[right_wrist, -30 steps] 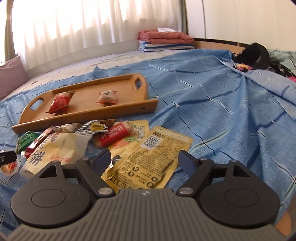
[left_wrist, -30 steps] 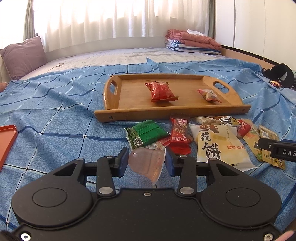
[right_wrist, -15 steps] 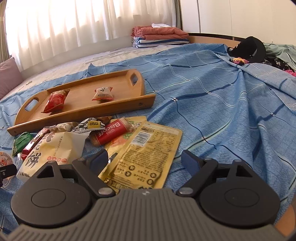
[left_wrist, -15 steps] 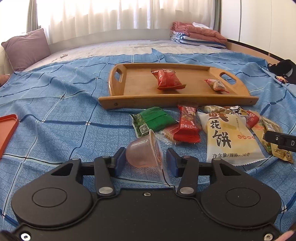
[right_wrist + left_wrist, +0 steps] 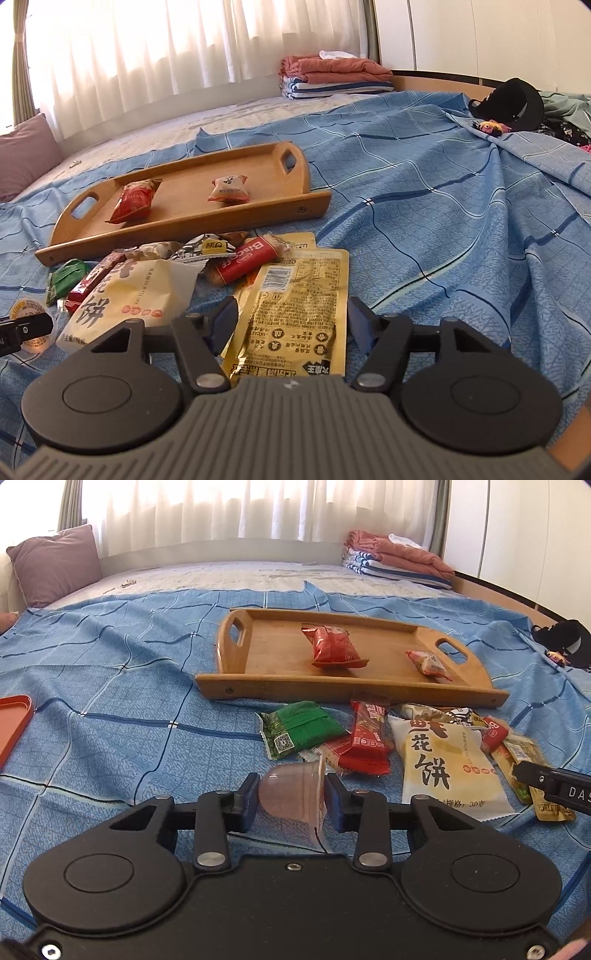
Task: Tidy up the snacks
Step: 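Lift the jelly cup with the left tool while the right tool grasps the yellow packet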
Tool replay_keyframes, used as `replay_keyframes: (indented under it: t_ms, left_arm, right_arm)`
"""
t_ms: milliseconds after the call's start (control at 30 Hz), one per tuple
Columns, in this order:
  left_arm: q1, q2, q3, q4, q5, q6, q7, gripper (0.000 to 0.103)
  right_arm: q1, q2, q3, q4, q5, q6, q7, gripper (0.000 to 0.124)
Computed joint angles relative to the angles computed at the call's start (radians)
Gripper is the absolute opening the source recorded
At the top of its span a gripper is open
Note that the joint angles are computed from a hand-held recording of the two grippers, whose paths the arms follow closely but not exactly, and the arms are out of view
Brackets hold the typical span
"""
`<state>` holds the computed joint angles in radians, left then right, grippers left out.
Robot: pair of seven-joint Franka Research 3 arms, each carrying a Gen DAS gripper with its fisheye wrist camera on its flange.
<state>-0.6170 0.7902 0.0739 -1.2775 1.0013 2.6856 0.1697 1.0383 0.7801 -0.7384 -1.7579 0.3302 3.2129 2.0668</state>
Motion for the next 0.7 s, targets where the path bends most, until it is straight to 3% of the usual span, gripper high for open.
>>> replay_keyframes:
  t_ms: [300,500,533,567,633,700]
  left_arm:
    - [-0.02,-0.031,0.018,-0.024,0.071,-0.011,-0.058,0.034]
    - [-0.013,-0.042,0.01,-0.025,0.107,-0.008,-0.072,0.034]
    - [-0.01,-0.042,0.008,-0.02,0.108,-0.007,-0.066,0.034]
    - [-0.005,-0.041,0.005,-0.012,0.108,-0.006,-0.057,0.034]
    - [0.003,-0.036,0.002,0.007,0.105,0.004,-0.046,0.034]
    - [0.009,-0.027,0.001,0.03,0.095,0.008,-0.035,0.034]
  right_arm:
    - [0.041,-0.01,-0.03,-0.025,0.041,0.045,-0.059,0.066]
    - [0.003,-0.032,0.019,-0.008,0.083,0.071,-0.149,0.065]
    - [0.003,-0.028,0.015,0.001,0.093,0.065,-0.159,0.046]
    - [0.007,-0.021,0.003,0.018,0.099,0.033,-0.167,0.013]
    - [-0.025,-0.025,0.026,0.047,0.092,0.003,-0.149,0.016]
    - [-0.061,-0.026,0.042,0.094,0.042,-0.091,-0.153,0.02]
